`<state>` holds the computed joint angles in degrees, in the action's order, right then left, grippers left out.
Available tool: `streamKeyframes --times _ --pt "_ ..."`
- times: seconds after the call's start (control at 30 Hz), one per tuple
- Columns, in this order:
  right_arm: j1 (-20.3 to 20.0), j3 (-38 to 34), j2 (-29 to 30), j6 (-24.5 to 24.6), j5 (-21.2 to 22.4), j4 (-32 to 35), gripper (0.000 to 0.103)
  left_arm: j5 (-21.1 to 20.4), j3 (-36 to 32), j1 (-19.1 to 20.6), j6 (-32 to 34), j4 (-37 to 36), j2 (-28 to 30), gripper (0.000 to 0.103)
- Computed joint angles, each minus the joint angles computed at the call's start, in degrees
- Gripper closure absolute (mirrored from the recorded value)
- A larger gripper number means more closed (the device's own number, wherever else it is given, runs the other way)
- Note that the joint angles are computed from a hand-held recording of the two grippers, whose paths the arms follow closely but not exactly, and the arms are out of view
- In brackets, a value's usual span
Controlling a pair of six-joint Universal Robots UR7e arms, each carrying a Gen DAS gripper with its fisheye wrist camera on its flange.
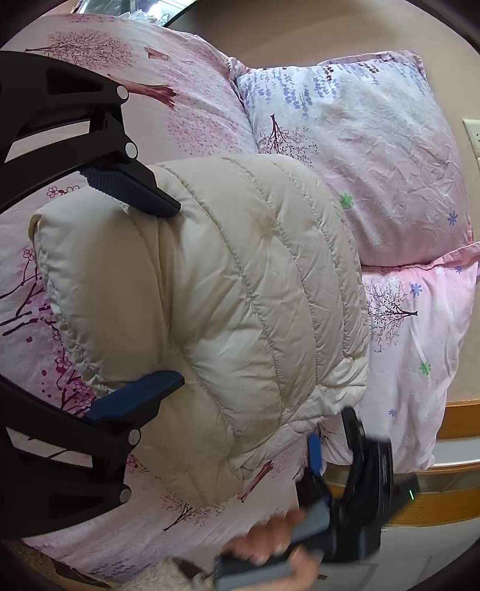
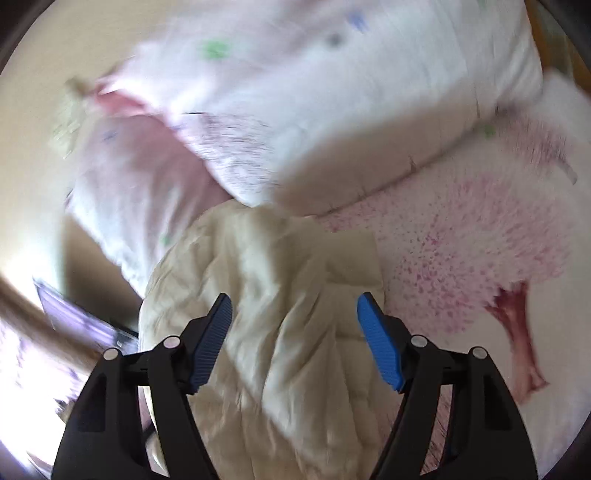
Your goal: Fold large clothes
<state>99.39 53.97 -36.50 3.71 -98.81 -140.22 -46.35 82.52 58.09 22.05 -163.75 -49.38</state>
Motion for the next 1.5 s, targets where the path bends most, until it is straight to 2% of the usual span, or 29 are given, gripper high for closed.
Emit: streamKeyframes --times 0.03,0.07,0.1,0.13,0.17,0.2,0.27,0.3,0.33,0.43,0.47,0.53,0.6,0.67,0.73,0.8,0.9,1.0,1.07,1.2,1.3,1.43,1.5 --pt "-0.5 -2.8 1.6 0.7 1.5 2.5 0.073 0.0 0.2 -0.1 -0.3 -0.1 0.0 0.015" --pt "-0.8 -4.4 2.8 0.0 2.5 3.8 0.084 -0.2 0.1 -0.1 -0.9 0.0 -0.1 0.014" --pt "-0.8 -3.8 2.9 -0.1 1.1 2.9 0.089 -0.3 0.2 -0.2 -1.3 0.0 -0.1 0.013" --pt "-0.4 -2.8 2.9 0.6 -2.7 0.9 0.093 -0.5 0.2 -0.2 -1.3 -0.2 -0.2 0.012" --pt "-0.4 -2.5 2.9 1.6 -4.6 0.6 0.093 -0.7 0.3 -0.3 -1.0 -0.8 -0.2 0.012" --pt "-0.7 -1.9 2.7 3.8 -5.9 0.7 0.093 -0.7 0.7 -0.5 -0.4 -1.9 -0.4 0.012" --pt "-1.0 0.2 1.5 4.0 -6.6 1.0 0.093 -0.7 1.2 -0.8 0.4 -3.1 -0.5 0.011" --pt "-0.8 1.4 0.7 2.4 -7.5 0.6 0.089 -0.6 1.4 -1.0 0.6 -3.3 -0.6 0.011" --pt "-0.3 1.5 1.0 1.7 -8.4 -0.5 0.081 -0.6 1.4 -1.0 0.6 -3.1 -0.6 0.011" --pt "1.6 7.8 -2.2 -2.2 -10.1 -8.9 0.069 0.1 1.6 -0.8 0.1 -2.7 -0.5 0.011" --pt "2.1 11.4 -4.2 -4.9 -9.5 -12.8 0.068 0.2 1.7 -0.7 -0.3 -2.6 -0.5 0.011" --pt "2.8 17.2 -7.4 -9.3 -7.4 -16.4 0.068 -0.2 1.8 -0.5 -0.9 -2.5 -0.6 0.011" --pt "3.1 18.7 -7.9 -11.5 -6.0 -15.2 0.068 -0.4 1.7 -0.4 -1.4 -2.2 -0.6 0.01" --pt "2.9 19.3 -8.2 -12.2 -5.7 -10.4 0.068 -0.2 1.5 -0.4 -1.6 -2.1 -0.4 0.008" --pt "2.9 16.2 -5.9 -10.4 -10.2 -2.9 0.071 0.4 1.3 -0.5 -2.1 -1.7 -0.1 0.006" --pt "2.2 15.0 -4.9 -8.4 -9.8 -0.3 0.071 0.4 1.3 -0.6 -2.5 -1.7 -0.1 0.001" --pt "2.3 14.9 -4.1 -8.4 -11.8 -1.2 0.071 1.8 1.5 -0.9 -3.1 -1.5 0.0 0.001" --pt "2.7 16.3 -5.2 -8.7 -11.7 -2.2 0.071 3.1 2.0 -1.3 -4.1 -1.4 -0.2 0.001" --pt "3.3 20.9 -8.2 -8.9 -11.1 -6.7 0.07 3.4 2.9 -1.6 -5.1 -1.5 -0.8 0.001" --pt "5.0 32.0 -14.4 -14.2 -10.5 -16.1 0.065 4.1 3.5 -1.7 -6.0 -1.2 -1.1 0.001" --pt "5.3 36.3 -17.0 -14.5 -10.2 -17.0 0.061 4.6 3.7 -1.7 -6.7 -1.1 -1.2 0.001" --pt "5.3 37.0 -16.6 -14.3 -13.2 -16.4 0.055 5.1 3.9 -1.8 -7.6 -0.9 -1.0 0.001" --pt "4.3 37.2 -16.6 -13.3 -13.2 -15.2 0.054 5.3 4.0 -1.8 -8.0 -0.8 -0.9 0.001"
